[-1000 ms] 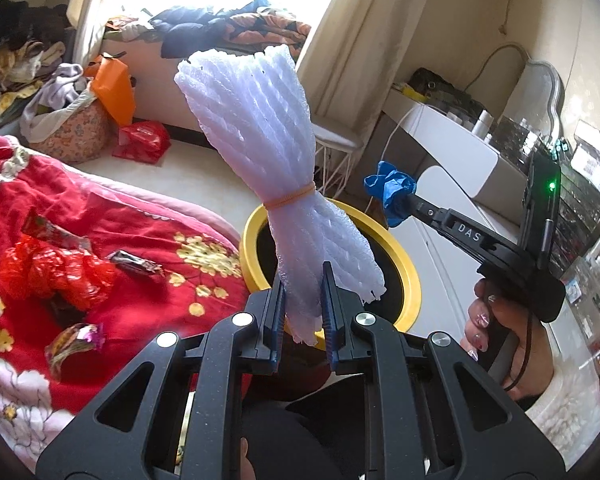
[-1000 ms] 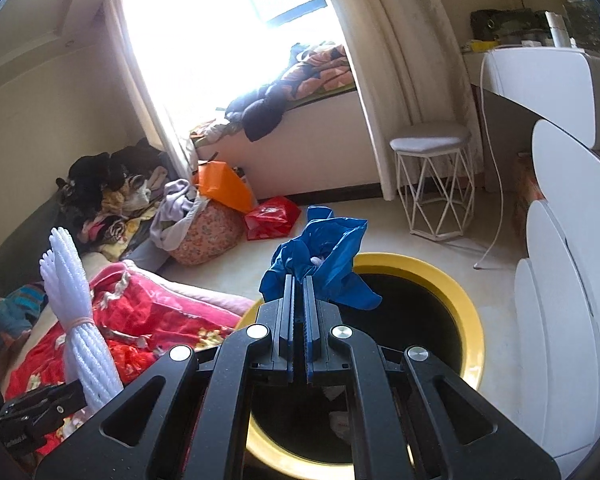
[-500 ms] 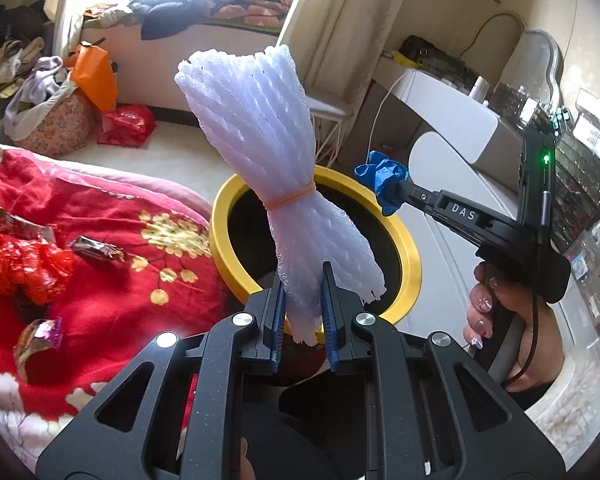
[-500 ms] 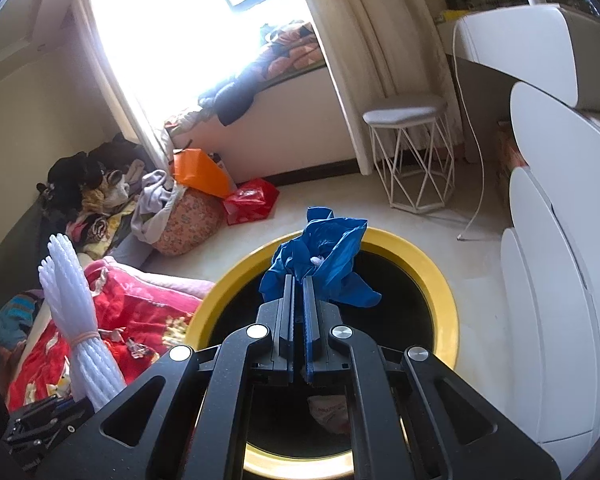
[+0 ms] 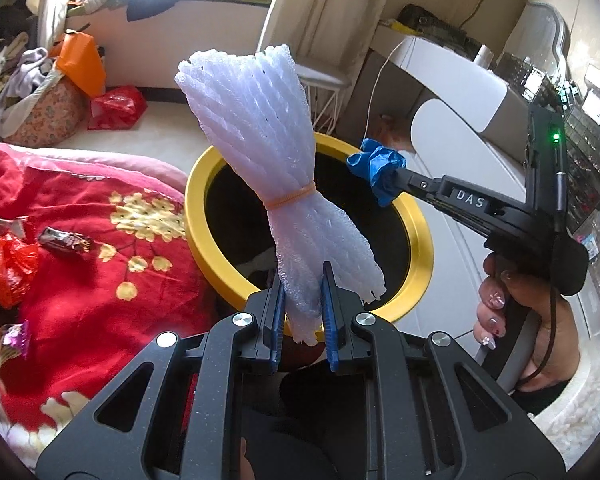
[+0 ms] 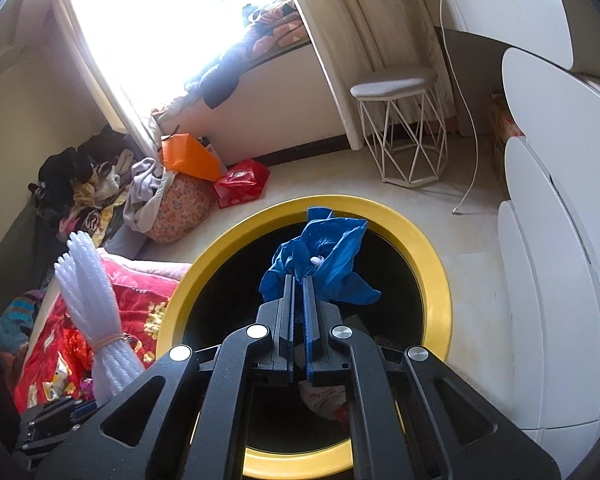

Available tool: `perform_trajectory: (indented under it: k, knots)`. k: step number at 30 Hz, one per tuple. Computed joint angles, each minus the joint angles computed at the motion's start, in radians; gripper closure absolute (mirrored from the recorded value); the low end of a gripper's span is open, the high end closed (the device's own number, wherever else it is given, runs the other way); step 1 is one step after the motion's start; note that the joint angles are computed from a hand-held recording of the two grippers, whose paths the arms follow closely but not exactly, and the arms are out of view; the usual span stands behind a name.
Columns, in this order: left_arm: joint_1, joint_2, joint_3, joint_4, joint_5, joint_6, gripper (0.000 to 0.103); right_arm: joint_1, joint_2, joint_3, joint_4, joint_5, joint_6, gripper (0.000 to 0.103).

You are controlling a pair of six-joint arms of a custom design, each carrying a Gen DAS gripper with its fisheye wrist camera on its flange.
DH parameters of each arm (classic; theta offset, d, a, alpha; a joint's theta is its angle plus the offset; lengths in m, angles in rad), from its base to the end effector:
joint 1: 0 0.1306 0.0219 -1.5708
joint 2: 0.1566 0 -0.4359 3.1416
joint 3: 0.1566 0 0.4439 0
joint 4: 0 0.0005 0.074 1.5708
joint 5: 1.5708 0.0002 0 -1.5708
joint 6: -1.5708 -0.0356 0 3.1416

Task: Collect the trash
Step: 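Open both grippers to drop the foam net and blue bag into the bin, then move both open grippers back over the trash on the bedspread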

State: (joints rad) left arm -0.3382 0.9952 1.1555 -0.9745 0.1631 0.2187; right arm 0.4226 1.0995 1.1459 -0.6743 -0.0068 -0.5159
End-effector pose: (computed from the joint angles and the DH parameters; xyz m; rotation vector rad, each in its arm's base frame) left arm 0.3352 -0.1246 0.5202 0.2229 2.4098 -0.4543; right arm 0.3822 0.1716 0.5011 0.1010 2.2476 0.5255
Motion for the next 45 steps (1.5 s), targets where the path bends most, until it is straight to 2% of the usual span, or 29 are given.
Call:
perform_trajectory:
  k: [6, 9, 11, 12, 13, 14, 16, 18, 19, 23, 27, 31, 45]
  knots:
    - [-0.015, 0.039, 0.021, 0.004, -0.007, 0.002, 0.091, -0.015, 0.001, -0.007, 0.016, -0.029, -0.006, 0.099]
    - [-0.021, 0.057, 0.033, 0.006, -0.021, -0.004, 0.089, -0.026, -0.001, -0.009, 0.028, -0.048, -0.009, 0.094]
    - [-0.02, 0.068, 0.039, 0.004, -0.024, -0.004, 0.072, -0.031, -0.006, -0.015, 0.034, -0.05, -0.013, 0.086]
    - [-0.02, 0.067, 0.039, 0.007, -0.029, 0.001, 0.067, -0.031, -0.008, -0.016, 0.036, -0.053, -0.014, 0.079]
    - [-0.019, 0.066, 0.038, 0.01, -0.034, 0.007, 0.056, -0.032, -0.009, -0.017, 0.039, -0.054, -0.016, 0.072]
    - [-0.017, 0.064, 0.037, 0.011, -0.039, 0.012, 0.05, -0.031, -0.01, -0.017, 0.039, -0.048, -0.016, 0.07]
    - [-0.011, 0.054, 0.032, 0.013, -0.04, 0.022, 0.047, -0.024, -0.009, -0.013, 0.038, -0.035, -0.011, 0.063]
    - [-0.007, 0.039, 0.025, 0.015, -0.053, 0.028, 0.036, -0.018, -0.01, -0.011, 0.038, -0.019, -0.007, 0.056]
    - [-0.003, 0.032, 0.022, 0.016, -0.059, 0.031, 0.027, -0.014, -0.012, -0.011, 0.04, -0.006, -0.004, 0.051]
    - [0.02, -0.001, 0.008, 0.015, -0.073, 0.057, 0.011, 0.003, -0.018, -0.01, 0.043, 0.03, 0.004, 0.04]
    - [0.029, -0.024, 0.006, 0.012, -0.114, 0.055, 0.011, 0.013, -0.021, -0.008, 0.049, 0.047, 0.008, 0.031]
    - [0.04, -0.049, 0.004, 0.016, -0.128, 0.052, 0.011, 0.025, -0.021, -0.003, 0.05, 0.063, 0.011, 0.027]
    - [0.09, -0.119, -0.005, 0.039, -0.13, 0.03, 0.011, 0.069, -0.027, 0.019, 0.056, 0.106, 0.035, 0.026]
